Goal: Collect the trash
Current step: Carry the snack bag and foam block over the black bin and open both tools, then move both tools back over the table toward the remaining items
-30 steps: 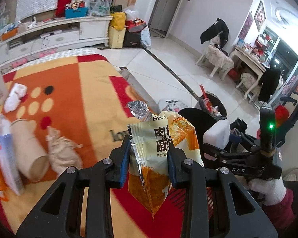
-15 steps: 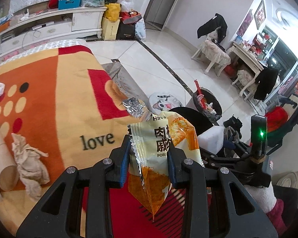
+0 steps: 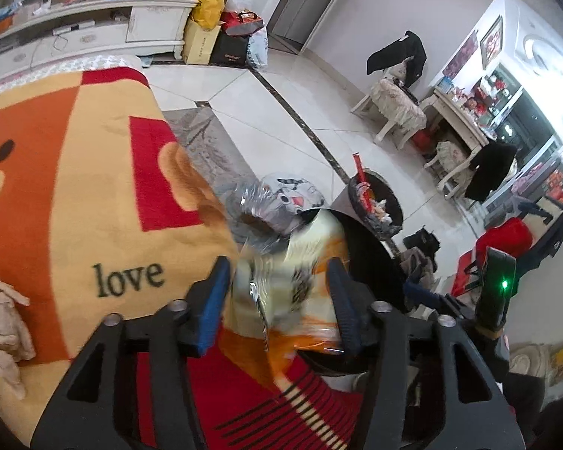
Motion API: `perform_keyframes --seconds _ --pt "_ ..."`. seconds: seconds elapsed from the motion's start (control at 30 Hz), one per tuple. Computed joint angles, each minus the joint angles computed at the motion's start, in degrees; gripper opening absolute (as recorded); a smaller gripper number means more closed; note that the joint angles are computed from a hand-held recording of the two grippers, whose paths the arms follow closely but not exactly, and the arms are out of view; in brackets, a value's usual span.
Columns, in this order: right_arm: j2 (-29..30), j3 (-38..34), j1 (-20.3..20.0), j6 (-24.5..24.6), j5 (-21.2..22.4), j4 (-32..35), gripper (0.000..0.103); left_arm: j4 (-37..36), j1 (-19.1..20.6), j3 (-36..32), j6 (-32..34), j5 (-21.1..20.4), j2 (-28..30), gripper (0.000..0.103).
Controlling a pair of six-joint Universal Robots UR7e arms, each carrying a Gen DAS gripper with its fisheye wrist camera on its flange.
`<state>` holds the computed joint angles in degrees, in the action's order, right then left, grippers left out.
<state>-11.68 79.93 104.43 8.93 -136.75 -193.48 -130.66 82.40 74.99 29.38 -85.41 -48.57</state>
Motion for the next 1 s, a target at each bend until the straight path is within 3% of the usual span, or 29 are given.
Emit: perform_keyframes --seconds 0.13,0.43,0.67,1.0 --pt "-0.99 1.55 0.42 1.70 -1.74 0.47 0.103 3.06 0.19 -1.21 -0.46 -2.33 0.64 0.060" --pt "-2.00 3.75 0.46 3.30 0.67 -2.59 0.103 0.97 0.09 1.34 2.59 0.41 -1.45 0.060" --pt "0.36 -0.24 1.74 1.65 0.33 -0.02 0.103 -6.66 -0.04 5.43 5.68 2.82 -4.11 0.060" --pt "4.25 -7.58 4.13 -1.12 -1.00 4.71 0.103 -10.85 1.11 6.40 7.74 4.96 -5.33 0.060"
